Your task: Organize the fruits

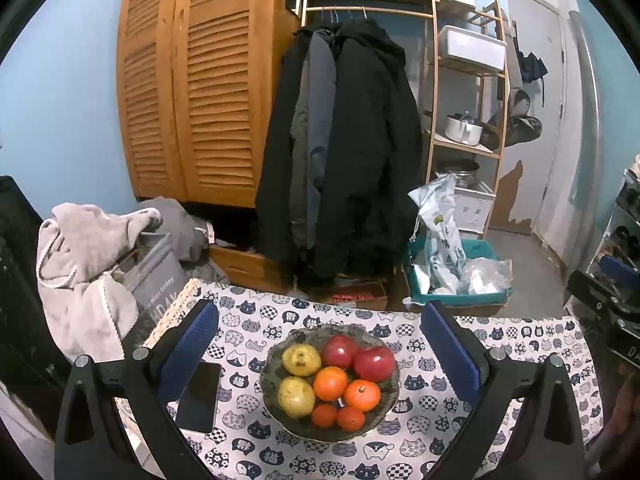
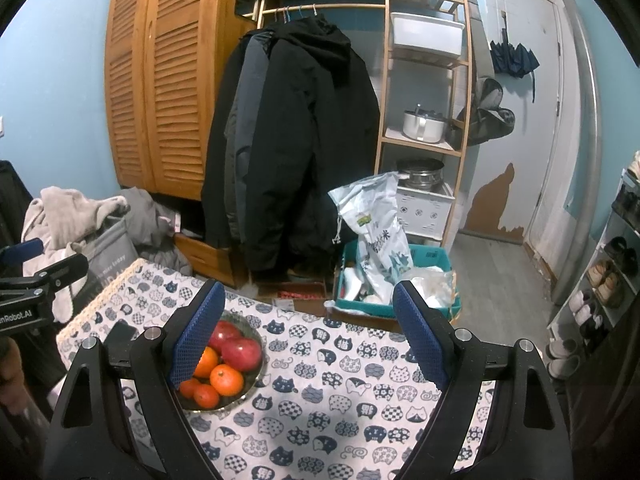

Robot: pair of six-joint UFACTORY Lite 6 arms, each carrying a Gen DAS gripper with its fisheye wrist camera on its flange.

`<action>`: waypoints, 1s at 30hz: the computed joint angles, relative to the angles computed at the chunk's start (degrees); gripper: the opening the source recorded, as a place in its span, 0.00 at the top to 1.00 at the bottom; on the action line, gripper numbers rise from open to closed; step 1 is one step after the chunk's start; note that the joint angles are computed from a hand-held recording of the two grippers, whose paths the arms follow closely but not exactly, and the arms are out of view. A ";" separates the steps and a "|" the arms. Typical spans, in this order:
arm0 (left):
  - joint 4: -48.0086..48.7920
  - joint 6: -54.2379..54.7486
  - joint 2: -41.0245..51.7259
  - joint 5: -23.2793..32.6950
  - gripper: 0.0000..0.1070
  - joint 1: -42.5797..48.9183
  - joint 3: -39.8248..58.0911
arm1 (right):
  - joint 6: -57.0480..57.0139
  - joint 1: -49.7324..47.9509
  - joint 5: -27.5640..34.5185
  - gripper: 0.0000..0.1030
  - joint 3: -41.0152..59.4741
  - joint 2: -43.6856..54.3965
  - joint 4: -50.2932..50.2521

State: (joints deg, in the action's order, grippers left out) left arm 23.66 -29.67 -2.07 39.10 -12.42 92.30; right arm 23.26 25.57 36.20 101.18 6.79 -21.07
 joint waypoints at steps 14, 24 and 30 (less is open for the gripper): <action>1.53 -1.79 0.07 1.04 0.04 -1.32 0.47 | -0.28 -0.13 0.33 0.18 0.73 0.18 0.17; 1.73 -1.99 -0.01 1.40 0.04 -1.62 0.63 | 0.06 0.02 -0.05 0.18 -0.10 -0.26 -0.20; 1.86 -2.08 0.15 1.77 0.04 -1.96 1.17 | 0.18 0.06 -0.17 0.18 -0.45 -0.48 -0.40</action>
State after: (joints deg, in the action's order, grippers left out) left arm 25.52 -31.75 -1.92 40.87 -14.38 93.46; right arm 23.44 25.63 36.03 100.73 6.31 -21.47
